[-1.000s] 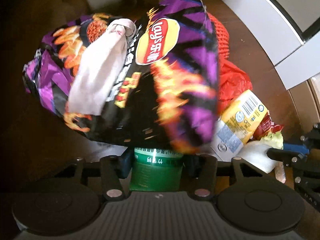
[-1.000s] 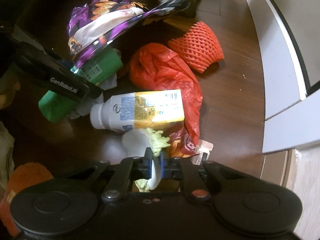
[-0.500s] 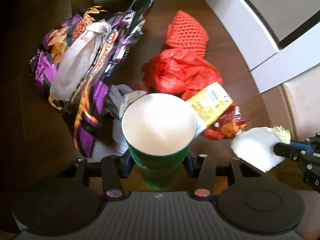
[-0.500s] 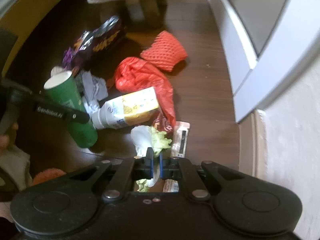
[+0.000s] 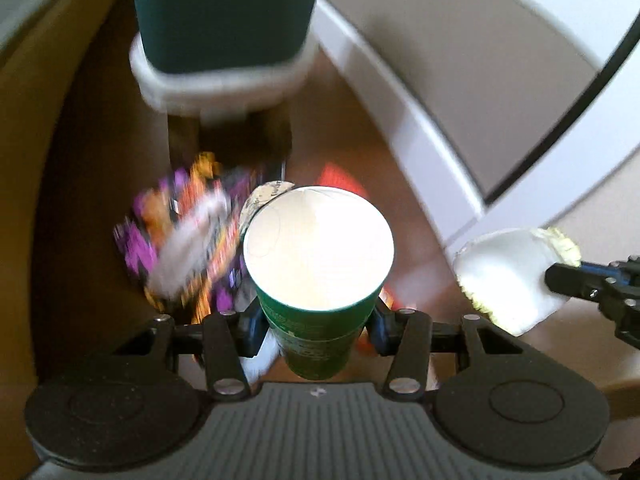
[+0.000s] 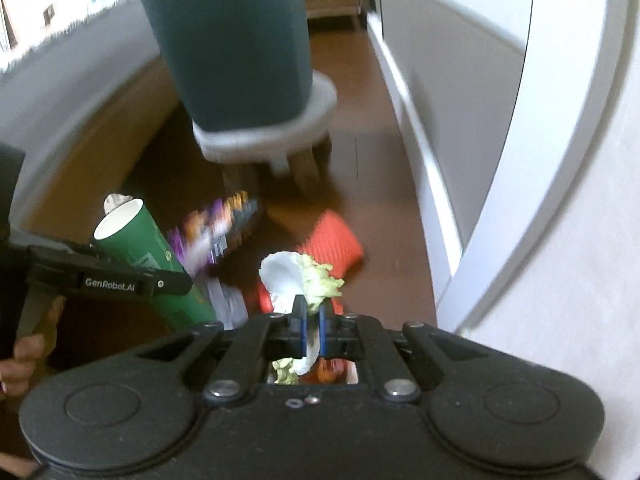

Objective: Collect trash
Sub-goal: 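Lift the paper cup and lettuce leaf and carry both over the green wastebasket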

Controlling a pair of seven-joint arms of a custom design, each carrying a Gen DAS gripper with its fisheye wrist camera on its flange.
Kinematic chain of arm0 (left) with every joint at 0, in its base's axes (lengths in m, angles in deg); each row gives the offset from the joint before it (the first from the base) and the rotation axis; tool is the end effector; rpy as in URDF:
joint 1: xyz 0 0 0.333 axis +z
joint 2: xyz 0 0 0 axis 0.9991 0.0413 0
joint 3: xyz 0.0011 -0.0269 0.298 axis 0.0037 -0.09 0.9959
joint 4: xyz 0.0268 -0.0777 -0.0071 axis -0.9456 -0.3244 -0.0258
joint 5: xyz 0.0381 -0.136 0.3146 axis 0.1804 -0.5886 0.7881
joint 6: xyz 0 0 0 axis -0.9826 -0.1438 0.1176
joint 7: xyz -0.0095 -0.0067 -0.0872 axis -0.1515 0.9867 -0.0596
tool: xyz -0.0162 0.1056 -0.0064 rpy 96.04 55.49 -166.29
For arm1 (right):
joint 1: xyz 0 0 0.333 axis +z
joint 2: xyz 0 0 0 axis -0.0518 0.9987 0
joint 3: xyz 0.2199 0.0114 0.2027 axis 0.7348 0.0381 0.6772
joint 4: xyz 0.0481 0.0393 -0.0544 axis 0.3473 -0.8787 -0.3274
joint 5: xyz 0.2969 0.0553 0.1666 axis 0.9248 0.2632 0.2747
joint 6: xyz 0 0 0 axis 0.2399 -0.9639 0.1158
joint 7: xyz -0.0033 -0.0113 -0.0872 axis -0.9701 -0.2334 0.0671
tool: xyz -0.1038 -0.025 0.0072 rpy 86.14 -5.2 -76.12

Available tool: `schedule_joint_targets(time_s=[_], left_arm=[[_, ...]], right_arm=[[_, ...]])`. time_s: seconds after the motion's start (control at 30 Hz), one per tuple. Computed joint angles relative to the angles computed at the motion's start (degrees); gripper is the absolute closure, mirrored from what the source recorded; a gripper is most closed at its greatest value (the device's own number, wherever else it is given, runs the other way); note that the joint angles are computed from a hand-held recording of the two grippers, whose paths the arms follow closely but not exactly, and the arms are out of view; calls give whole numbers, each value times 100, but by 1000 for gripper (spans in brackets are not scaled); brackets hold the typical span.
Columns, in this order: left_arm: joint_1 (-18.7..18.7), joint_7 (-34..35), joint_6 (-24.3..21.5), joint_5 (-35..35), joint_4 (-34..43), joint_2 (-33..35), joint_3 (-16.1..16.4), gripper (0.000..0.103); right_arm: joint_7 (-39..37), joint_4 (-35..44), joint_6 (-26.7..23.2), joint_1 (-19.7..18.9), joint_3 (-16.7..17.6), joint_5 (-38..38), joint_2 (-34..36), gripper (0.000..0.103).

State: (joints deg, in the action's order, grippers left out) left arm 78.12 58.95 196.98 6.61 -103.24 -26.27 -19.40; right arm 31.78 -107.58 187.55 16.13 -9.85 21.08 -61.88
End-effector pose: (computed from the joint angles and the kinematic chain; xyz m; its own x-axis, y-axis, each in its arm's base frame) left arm 0.4292 -0.0934 0.5314 -0.1082 -0.9866 0.1220 -0.8473 0.0273 -0.5305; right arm 0.3749 0.2882 0.5184 0.2810 -0.9348 -0.2170 -0.7319 -0.0625 -0.6785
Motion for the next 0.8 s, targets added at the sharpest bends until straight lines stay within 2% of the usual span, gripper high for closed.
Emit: schedule_joint_targets(time_s=[0.23,0.33,0.43,0.53,0.63,0.8], left_arm=[[272,-569,-58,533,1006,29,-173,55],[332,-657,-78,735,1519,122,-187,54],[398,-765,-69,865,2039,275,-196,54],[478,-881,-113,1006,2616,538,-230,54],[548,-928,-213,1117,3251,870,-251,54],[696,-924,-404,1310,4445,1568,-286,54]], right_arm=[[433,911,62,-489,162,-604,116,98],[777,1464,184,-724,290,-1135,350,98],[1005,2084,240,-735,216,-1534,637,98],[1599,2945,221,-785,202,-2307,1091,98],[1843,3928,17,-617,63,-2801,1623,98],[1333,5617,-488,-161,-199,-2768,2583,98]])
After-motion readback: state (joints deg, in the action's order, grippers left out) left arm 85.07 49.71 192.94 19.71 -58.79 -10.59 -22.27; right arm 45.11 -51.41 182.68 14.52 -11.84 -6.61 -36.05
